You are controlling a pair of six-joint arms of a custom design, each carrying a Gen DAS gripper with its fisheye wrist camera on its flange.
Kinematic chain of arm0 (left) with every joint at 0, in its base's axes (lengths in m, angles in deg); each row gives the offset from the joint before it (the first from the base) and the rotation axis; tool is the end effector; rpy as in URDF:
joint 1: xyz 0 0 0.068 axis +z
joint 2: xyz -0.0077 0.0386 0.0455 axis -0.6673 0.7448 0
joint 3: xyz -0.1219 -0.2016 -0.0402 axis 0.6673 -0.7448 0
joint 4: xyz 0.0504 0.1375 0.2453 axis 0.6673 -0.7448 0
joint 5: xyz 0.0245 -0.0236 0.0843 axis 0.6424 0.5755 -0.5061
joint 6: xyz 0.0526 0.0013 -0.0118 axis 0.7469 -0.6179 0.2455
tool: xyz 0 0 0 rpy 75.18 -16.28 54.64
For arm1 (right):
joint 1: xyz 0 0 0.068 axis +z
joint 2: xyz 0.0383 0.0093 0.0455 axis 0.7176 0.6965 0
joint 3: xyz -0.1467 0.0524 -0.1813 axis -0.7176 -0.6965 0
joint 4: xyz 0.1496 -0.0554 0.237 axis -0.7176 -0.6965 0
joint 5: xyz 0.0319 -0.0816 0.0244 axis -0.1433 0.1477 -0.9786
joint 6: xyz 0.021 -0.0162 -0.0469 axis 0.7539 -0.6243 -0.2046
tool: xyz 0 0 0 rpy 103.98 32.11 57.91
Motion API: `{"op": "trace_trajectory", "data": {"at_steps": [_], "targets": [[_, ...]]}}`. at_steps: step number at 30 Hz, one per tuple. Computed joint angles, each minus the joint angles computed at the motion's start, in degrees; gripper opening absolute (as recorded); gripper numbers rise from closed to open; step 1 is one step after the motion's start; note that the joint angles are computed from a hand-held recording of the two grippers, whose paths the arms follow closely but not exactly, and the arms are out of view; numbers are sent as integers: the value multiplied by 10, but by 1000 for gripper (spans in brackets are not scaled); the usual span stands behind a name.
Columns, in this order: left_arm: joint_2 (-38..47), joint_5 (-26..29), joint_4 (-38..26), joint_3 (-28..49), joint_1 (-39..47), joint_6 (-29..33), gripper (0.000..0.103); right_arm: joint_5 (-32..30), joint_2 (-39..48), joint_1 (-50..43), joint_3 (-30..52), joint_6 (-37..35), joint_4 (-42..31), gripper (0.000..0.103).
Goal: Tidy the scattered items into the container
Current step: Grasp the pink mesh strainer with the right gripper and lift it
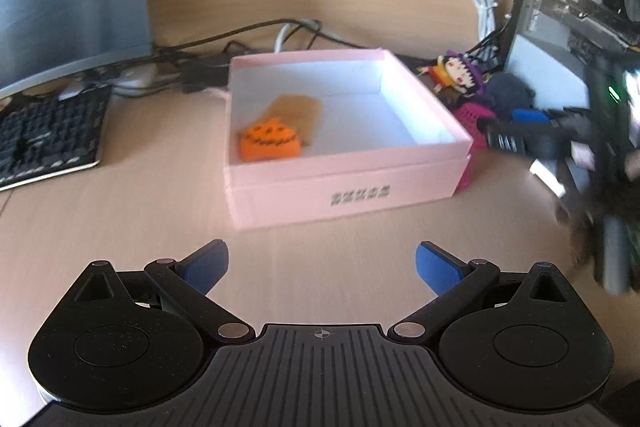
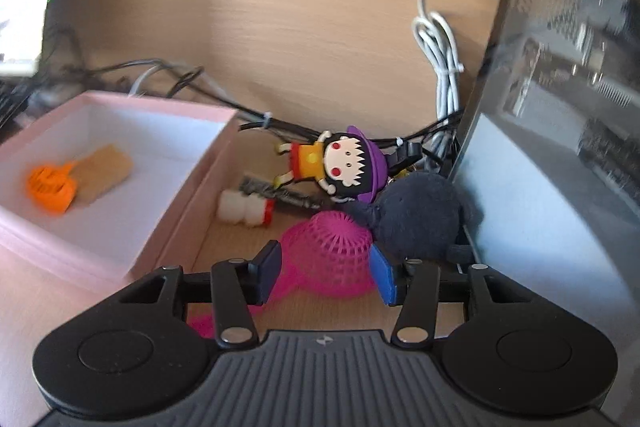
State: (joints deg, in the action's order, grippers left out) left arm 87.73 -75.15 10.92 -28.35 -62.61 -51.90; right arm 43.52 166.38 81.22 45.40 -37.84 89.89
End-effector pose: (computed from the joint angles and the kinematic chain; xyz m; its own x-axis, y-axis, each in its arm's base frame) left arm 0.1977 -0.0739 0.0349 -0.6875 0.1930 -0.7001 0.2920 0.9561 -0.0233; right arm 0.2711 0.1659 0.0075 -0.5586 -0.0957 -0.8239 0.0794 0.9826 -0.1680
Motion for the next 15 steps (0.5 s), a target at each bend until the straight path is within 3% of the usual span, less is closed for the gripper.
{"op": "trace_trajectory", "data": {"at_steps": [4,7,15], "targets": [[-69,-21,-54,-38,14,-6,102,-27,51,-39,57,33,-17,67],[-116,-20,-89,-63,44,-8,102,-18,88,-49,92,36,-31,68],[-211,8,-147,-95,75,-2,102,-28,85,-51,80,40,-23,72]]}}
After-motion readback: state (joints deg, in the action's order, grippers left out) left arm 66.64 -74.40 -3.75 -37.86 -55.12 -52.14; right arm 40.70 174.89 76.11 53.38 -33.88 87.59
